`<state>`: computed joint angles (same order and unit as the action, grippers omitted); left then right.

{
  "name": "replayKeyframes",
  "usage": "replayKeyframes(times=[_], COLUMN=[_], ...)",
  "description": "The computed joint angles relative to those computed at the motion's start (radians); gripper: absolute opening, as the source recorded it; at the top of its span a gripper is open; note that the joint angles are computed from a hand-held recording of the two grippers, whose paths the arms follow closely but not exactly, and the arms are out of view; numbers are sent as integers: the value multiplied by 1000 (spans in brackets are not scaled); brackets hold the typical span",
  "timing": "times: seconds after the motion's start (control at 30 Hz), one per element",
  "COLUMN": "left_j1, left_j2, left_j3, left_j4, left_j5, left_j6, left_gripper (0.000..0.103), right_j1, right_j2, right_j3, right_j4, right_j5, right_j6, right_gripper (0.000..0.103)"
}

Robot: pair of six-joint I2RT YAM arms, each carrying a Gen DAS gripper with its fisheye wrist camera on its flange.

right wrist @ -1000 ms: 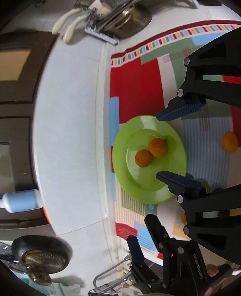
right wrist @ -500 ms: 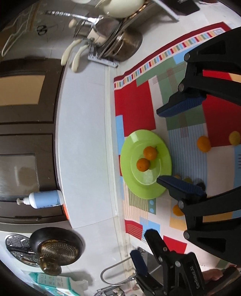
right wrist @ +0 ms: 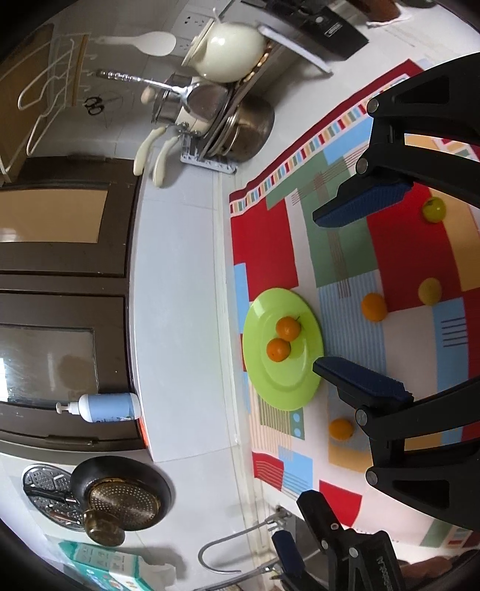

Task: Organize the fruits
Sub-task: 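Move both open tools back toward the remaining fruits, then grasp a dark plum with the left tool while the right tool grasps a yellow fruit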

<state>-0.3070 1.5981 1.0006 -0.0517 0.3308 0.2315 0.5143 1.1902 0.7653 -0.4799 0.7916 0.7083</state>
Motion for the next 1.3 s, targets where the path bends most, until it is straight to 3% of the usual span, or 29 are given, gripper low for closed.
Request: replayKeyframes(times=[0.37,0.63,1.1,1.3], left_j1=[8,-1,-27,-50], left_j2=[-26,9,134,183], left_j3=[-107,-148,-147,-125], left_j4=[67,92,125,123], left_j5=[-2,-14,-44,-67], left_j6=[28,56,70,71], left_gripper=[86,86,86,82], right_j1=[93,117,82,40], right_j2=[15,40,109,136], right_j3=[-48,-108,-201,-234], right_j4=[-86,-88,61,138], right_j5=[44,8,-116,-174], right_j6=[183,286,292,263], right_gripper=[73,73,72,68])
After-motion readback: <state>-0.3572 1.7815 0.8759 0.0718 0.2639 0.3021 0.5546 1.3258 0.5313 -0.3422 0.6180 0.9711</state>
